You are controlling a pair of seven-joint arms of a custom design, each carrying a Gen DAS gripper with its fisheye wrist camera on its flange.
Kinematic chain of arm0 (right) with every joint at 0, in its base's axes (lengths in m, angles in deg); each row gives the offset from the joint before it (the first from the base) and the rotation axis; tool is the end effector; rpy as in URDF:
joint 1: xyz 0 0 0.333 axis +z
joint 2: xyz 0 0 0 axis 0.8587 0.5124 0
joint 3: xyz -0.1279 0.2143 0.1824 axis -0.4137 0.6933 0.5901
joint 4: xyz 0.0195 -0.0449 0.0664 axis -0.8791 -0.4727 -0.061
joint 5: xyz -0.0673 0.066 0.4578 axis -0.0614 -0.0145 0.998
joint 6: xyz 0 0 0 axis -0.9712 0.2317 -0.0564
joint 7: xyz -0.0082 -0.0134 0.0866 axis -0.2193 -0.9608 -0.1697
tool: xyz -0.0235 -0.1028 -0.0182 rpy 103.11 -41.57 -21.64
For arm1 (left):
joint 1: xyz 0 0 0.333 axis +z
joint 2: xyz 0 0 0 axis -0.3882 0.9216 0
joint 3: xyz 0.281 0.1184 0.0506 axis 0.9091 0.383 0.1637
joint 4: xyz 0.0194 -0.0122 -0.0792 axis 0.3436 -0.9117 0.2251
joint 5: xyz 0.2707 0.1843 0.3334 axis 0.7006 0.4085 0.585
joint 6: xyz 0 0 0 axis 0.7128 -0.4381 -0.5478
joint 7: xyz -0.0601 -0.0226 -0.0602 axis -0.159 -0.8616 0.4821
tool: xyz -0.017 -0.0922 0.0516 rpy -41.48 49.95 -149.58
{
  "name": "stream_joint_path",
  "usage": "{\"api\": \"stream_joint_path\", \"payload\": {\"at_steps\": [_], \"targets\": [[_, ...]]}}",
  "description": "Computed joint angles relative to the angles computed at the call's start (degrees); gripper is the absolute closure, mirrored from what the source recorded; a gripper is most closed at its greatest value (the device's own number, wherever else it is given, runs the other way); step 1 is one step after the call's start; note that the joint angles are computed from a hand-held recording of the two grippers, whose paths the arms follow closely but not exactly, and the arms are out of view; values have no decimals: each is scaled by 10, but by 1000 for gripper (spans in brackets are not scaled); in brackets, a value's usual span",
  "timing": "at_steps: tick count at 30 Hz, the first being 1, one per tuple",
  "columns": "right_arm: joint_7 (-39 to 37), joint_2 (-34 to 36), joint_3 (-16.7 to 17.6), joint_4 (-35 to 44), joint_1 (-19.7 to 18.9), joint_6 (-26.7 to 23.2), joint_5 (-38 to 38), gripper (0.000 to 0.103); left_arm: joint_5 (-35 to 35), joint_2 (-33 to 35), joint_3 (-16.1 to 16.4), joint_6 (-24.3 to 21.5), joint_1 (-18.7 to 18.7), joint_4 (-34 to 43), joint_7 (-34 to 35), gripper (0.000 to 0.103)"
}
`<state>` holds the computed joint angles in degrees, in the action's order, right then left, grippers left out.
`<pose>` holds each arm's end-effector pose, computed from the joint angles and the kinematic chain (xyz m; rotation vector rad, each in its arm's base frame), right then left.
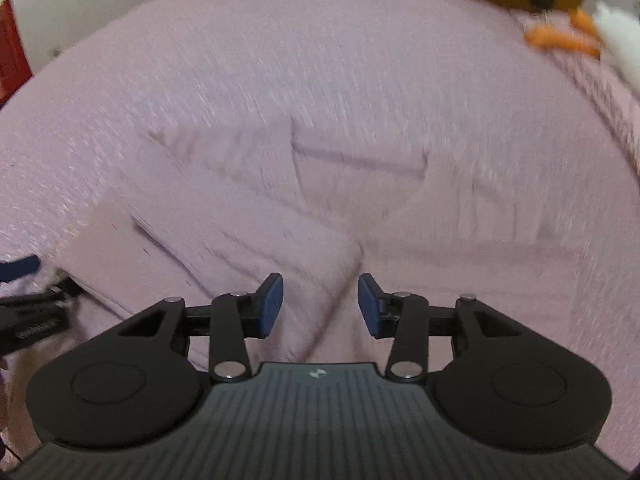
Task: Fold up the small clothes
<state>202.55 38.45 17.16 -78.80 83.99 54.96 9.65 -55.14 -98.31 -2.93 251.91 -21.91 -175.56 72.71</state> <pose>0.4512 0.3452 0.4519 -1.8386 1.9698 -0.6639 0.5060 -0.1399 0.3879 -1.6142 1.9876 -0.7119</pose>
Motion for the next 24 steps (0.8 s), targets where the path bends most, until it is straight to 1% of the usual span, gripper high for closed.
{"api": "stream_joint_path", "payload": {"at_steps": [2,4,6,7,9,11,12,13,14,15,17,18,19,20,21,22,23,24], "targets": [[-9,9,3,14,2,11,-9,45,-3,2,3,0,-2,1,2,27],[-29,35,-1,34,6,36,-3,39,4,2,-4,4,4,0,-3,26],[-38,67,-1,56,10,51,2,38,17,3,-15,7,17,0,-13,23],[-37,84,-1,68,12,56,-2,38,21,2,-16,9,19,-2,-14,21],[-29,120,-2,96,17,55,-10,38,16,5,-7,12,12,-3,-8,19],[-38,158,-8,127,25,51,0,38,5,9,5,12,2,-2,3,15],[-38,175,-11,142,29,44,0,38,5,10,3,13,5,-1,1,14],[-39,192,-15,158,34,36,-5,34,11,11,-4,14,13,0,-4,10],[-31,205,-20,169,39,31,-18,32,25,12,-19,15,29,1,-19,7],[-18,210,-25,169,42,37,-29,28,33,13,-26,16,38,1,-28,5],[9,209,-33,163,45,58,-34,28,32,15,-20,14,33,3,-30,4],[25,205,-37,156,46,68,-40,37,29,16,-14,12,28,4,-27,4],[41,201,-40,152,47,62,-52,56,30,16,-12,11,26,4,-26,3],[50,188,-40,143,48,50,-58,68,32,15,-12,10,27,3,-27,3],[64,179,-40,137,47,44,-63,85,35,15,-14,8,29,5,-29,3],[76,170,-42,126,42,58,-62,93,37,16,-14,6,29,6,-30,3],[97,152,-44,109,37,74,-66,94,38,16,-13,5,28,6,-30,2],[124,134,-43,93,32,78,-81,95,39,16,-12,4,28,7,-31,2]]}}
